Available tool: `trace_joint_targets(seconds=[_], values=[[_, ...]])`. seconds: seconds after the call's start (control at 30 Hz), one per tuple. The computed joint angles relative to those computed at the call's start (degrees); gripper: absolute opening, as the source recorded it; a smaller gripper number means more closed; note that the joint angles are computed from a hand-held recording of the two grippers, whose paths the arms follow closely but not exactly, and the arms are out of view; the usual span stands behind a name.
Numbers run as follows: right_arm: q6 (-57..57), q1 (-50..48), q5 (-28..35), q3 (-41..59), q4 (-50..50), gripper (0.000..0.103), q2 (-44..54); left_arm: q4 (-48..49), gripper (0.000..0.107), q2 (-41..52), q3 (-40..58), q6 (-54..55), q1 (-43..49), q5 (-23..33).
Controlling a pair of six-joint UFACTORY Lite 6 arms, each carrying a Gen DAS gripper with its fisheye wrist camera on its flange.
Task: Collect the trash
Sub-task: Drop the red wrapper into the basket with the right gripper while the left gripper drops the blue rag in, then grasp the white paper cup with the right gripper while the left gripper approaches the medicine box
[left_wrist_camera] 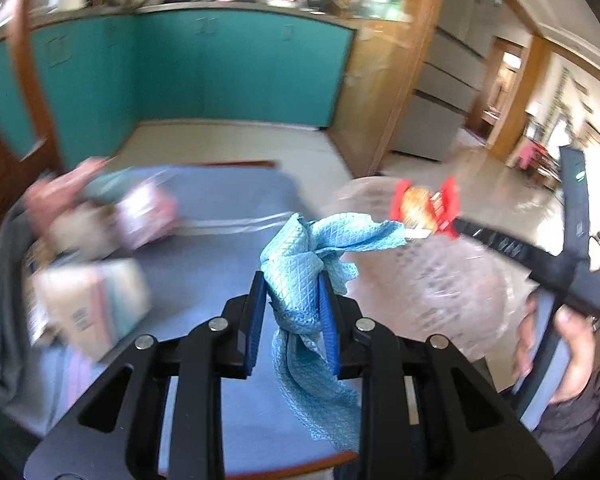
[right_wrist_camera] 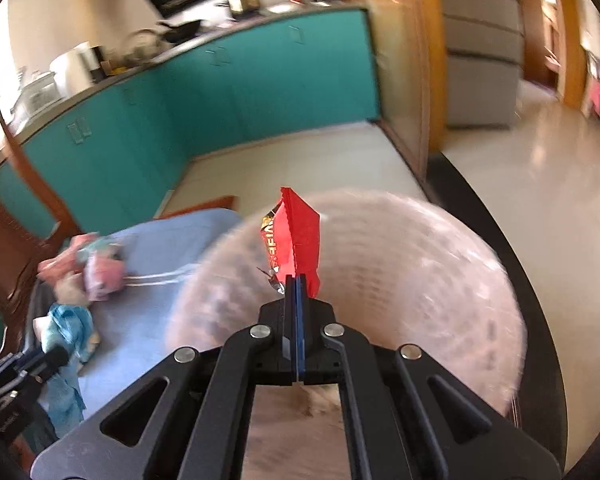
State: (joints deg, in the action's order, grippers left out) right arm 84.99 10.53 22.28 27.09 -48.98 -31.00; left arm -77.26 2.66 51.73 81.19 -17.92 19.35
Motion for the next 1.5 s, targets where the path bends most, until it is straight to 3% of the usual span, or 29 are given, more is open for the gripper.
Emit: trace_joint_targets(seconds=[0.13,0.23,0.3,0.37,0.5,0.63,0.67,0.73,0.83,0.97,1.07,1.17,1.3,1.4,1.5], values=[[-12.8,-8.1,-2.5,-2.8,12.2,0.001,-2.9,1.3,0.027,8.1,7.5,-4.5,-8.6,-1.6],[-13.4,-10.6,-2.7,-4.4,15.2,0.002,-4.6,1.7,0.029,14.3,12.9,-5.3,-13.2,-1.6],[-17.6,-13.7,-3.3,-5.1,19.5,0.003,-6.0,0.6,0.037,17.3,15.3,-4.6,-14.7,-1.3],[-17.7,-14.9,-2.6,-5.3,19.4,0.005,-7.1,-0.2,0.062,18.9,16.4,-4.6,-15.5,-1.4],[-15.9,-13.7,-3.0,-4.9,17.9,0.022,-7.0,-4.6,0.067,17.8,14.3,-0.2,-14.7,-4.8],[-6.3,-8.4,-3.2,-3.3,9.1,0.037,-4.3,-25.1,0.069,10.9,6.3,21.3,-8.5,-13.5],[-2.8,-6.4,-3.1,-2.6,6.0,0.039,-3.3,-31.1,0.071,9.2,4.6,27.1,-6.2,-14.0],[3.9,-2.0,-2.8,-0.6,-0.6,0.058,-0.3,-39.0,0.073,5.6,0.6,35.0,0.6,-12.4],[12.9,4.8,-4.3,3.4,-9.6,0.074,5.6,-34.7,0.073,1.1,-4.0,34.3,11.6,-10.6],[20.4,16.5,-4.3,15.6,-20.1,0.082,21.6,-26.5,0.078,-1.4,-7.4,32.2,25.9,-8.4],[16.6,23.9,-4.8,28.7,-20.5,0.083,35.6,-15.5,0.078,-0.1,-6.4,24.3,33.4,-7.0],[12.6,27.9,-6.0,40.8,-19.4,0.091,46.1,-10.5,0.079,0.5,-6.5,22.6,39.3,-4.4],[-3.8,32.8,-1.3,62.0,-10.2,0.098,61.9,-7.6,0.081,1.2,-6.7,24.0,44.7,-0.9],[-16.2,34.9,6.8,78.7,-2.7,0.099,73.8,-5.0,0.081,0.1,-8.1,22.4,46.3,0.6],[-22.5,34.9,9.0,86.1,2.9,0.099,80.3,-4.4,0.082,0.2,-8.2,22.3,46.8,0.9]])
